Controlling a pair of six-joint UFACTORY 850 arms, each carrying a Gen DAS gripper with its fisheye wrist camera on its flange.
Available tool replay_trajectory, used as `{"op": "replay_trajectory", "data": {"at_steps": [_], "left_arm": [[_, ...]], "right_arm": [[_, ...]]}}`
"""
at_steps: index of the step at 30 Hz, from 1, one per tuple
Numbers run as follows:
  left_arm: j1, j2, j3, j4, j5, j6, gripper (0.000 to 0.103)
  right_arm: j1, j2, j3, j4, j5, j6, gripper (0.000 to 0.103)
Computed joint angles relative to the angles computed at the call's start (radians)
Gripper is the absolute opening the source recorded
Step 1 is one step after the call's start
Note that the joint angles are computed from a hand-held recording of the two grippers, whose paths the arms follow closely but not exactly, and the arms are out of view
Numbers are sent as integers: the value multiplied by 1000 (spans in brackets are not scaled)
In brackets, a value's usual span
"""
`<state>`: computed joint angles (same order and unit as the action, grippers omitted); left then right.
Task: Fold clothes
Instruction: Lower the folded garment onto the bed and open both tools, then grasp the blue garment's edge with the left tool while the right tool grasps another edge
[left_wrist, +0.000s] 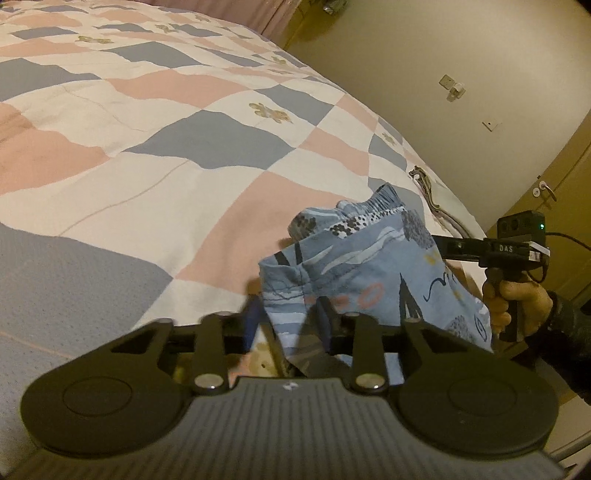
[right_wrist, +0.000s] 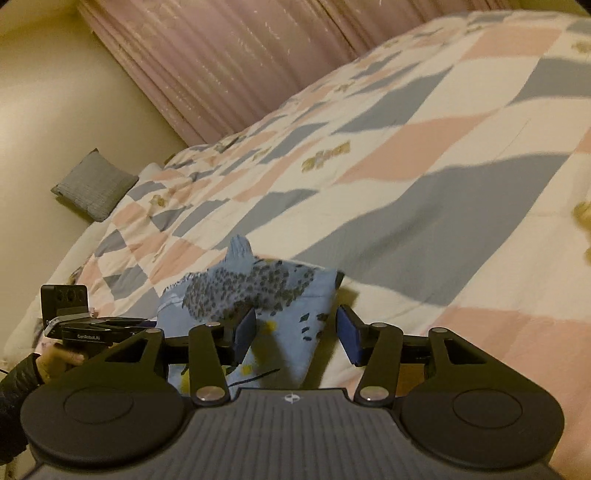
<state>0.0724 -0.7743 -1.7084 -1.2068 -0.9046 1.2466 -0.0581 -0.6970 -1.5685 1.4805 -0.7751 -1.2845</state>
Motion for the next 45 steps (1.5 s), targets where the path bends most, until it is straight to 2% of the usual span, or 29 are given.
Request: {"op": "replay_trajectory", "data": {"at_steps": [1, 2, 4, 9, 11, 15, 22, 25, 27, 28, 31, 34, 37, 39, 41, 42, 44, 45], "left_arm": [[3, 3, 6, -8, -7, 14, 5], [4, 13, 22, -23, -2, 36, 3], [8, 40, 60, -69, 14, 85, 1], [36, 85, 112, -218, 2, 186, 1], [33, 78, 100, -204, 27, 167, 1], [26, 53, 78, -191, 68, 118, 1], [26, 47, 80, -194, 95, 99, 1], [32, 49, 79, -177, 110, 56, 3], [35, 69, 99, -183, 157, 60, 2], [36, 83, 112, -179, 188, 57, 2], [43, 127, 152, -197, 249, 87, 3], [43, 191, 217, -253, 241, 203, 3], [22, 264, 300, -288, 207, 340, 3], [-8, 314, 363, -290, 219, 449, 10], [-50, 376, 453, -344, 277, 655, 23], [-72, 407, 496, -374, 312, 759, 26], [-110, 460, 572, -378, 379, 968, 40], [-133, 487, 608, -386, 419, 1073, 41]], "right_arm": [[2, -6, -2, 15, -11, 1, 50], [3, -12, -3, 30, -21, 1, 45], [3, -15, -2, 56, -37, 5, 8], [3, 44, 40, 122, -14, -97, 4], [3, 59, 38, 151, -5, -139, 3], [16, 26, -31, 139, 30, -142, 3], [44, -36, -108, 112, 102, -150, 2], [47, -46, -125, 48, 138, -85, 2], [49, -54, -137, 0, 161, -36, 7], [50, -57, -141, -23, 173, -14, 16], [48, -12, -77, 35, 251, -56, 18], [41, 57, 12, 152, 253, -192, 18], [45, 145, 123, 236, 203, -338, 18], [58, 199, 190, 235, 184, -402, 21], [88, 261, 270, 222, 226, -519, 31], [104, 292, 307, 216, 250, -575, 34], [139, 347, 373, 191, 317, -686, 35], [162, 375, 408, 191, 375, -786, 39]]}}
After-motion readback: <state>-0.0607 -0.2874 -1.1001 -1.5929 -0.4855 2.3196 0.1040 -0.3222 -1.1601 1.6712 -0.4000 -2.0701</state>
